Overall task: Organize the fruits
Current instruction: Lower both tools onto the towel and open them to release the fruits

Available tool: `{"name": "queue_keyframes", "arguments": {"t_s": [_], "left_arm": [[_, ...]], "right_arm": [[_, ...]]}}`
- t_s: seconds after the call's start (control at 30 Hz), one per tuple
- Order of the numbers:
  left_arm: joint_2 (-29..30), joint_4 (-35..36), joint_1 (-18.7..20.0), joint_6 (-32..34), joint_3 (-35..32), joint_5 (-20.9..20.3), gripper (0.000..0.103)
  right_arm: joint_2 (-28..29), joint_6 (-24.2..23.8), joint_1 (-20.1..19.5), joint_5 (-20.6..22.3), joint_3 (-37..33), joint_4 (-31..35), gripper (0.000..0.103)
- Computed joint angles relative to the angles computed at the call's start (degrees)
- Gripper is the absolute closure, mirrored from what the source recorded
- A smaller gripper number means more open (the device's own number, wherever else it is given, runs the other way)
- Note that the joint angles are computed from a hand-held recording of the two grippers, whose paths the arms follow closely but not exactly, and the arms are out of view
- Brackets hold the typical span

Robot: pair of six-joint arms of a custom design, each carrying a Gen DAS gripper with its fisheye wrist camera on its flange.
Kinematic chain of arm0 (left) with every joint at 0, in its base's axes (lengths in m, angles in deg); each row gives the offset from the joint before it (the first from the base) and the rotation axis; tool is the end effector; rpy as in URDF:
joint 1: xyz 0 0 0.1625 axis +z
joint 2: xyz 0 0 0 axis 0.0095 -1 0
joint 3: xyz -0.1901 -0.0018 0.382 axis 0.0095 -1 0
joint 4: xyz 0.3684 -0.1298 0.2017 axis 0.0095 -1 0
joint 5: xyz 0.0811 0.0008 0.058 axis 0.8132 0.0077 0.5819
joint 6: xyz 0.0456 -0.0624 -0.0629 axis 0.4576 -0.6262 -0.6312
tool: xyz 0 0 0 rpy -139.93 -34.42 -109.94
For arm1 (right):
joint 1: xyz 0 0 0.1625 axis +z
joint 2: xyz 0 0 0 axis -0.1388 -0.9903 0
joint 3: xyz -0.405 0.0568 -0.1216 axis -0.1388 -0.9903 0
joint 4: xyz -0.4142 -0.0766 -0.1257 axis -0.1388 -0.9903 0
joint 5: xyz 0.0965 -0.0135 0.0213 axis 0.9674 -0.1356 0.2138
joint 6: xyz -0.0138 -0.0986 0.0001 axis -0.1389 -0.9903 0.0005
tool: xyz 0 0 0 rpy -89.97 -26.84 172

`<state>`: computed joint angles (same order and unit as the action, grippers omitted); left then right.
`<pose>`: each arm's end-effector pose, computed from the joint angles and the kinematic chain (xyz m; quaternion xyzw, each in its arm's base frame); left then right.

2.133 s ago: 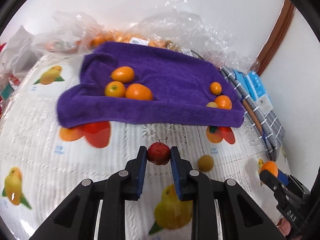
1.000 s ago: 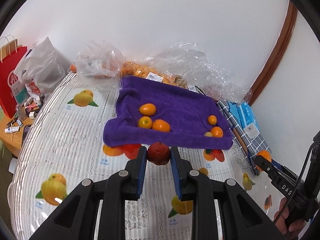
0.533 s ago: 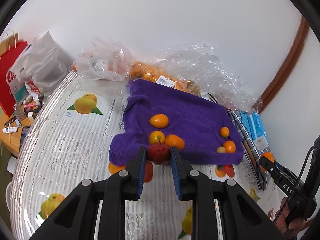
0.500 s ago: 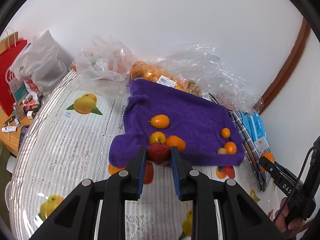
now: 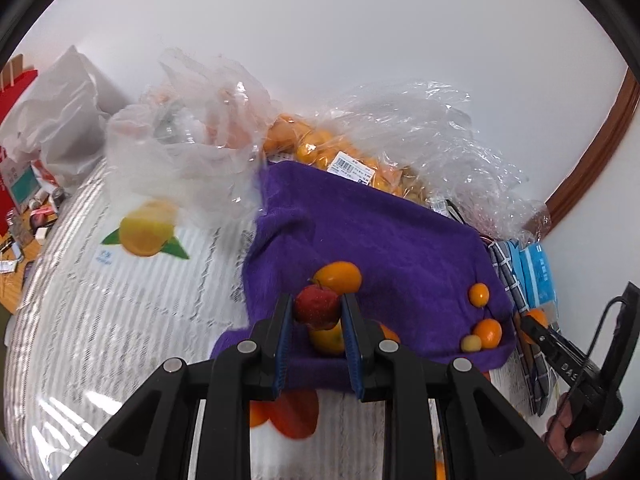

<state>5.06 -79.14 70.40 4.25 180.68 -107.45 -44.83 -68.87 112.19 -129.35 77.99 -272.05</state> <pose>-0.0500 -0.7211 0.2843 0.0488 0.9095 -0.3533 0.2137 0.2560 -0.7253 0.0603 0.1125 -0.8679 0.3614 0.3218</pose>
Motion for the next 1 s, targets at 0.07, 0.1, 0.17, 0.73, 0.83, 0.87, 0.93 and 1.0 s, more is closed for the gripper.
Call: {"name": "queue_keyframes", "arguments": {"t_s": [0.07,0.1,0.17,0.73,0.83,0.87,0.93,1.0], "left_arm": [[1.4,0.3,0.1,0.5,-1.6,0.3,0.08],[2.0,0.7,0.3,0.7,-2.4,0.3,0.08],[3.3,1.5,0.5,1.1,-3.8,0.5,0.08],[8.8,6.3,1.2,1.7,-9.9,4.9,0.08],[9.1,6.1,1.1,2.1,-9.9,5.6,0.08],[9.2,6.0,1.0,2.4,-10.0,6.1,0.08],[9.4,6.3,1.0,2.3,-10.3,6.5,0.08],[9.5,6.7,1.0,2.2,-10.4,6.8,0.08]], "right_arm": [[0.8,-0.1,-0.7,0.3,-1.7,0.7,0.063],[1.3,-0.1,-1.0,0.3,-2.7,1.1,0.063],[1.9,0.2,-1.6,0.5,-4.3,2.2,0.063],[5.8,0.1,-3.3,1.5,-10.6,7.6,0.063],[6.1,-0.4,-3.3,1.2,-10.8,7.4,0.063],[6.1,-0.7,-3.2,1.0,-10.9,7.2,0.063],[6.4,-1.0,-3.2,0.6,-11.1,7.3,0.063],[6.7,-1.6,-3.0,0.0,-11.5,7.2,0.063]]}}
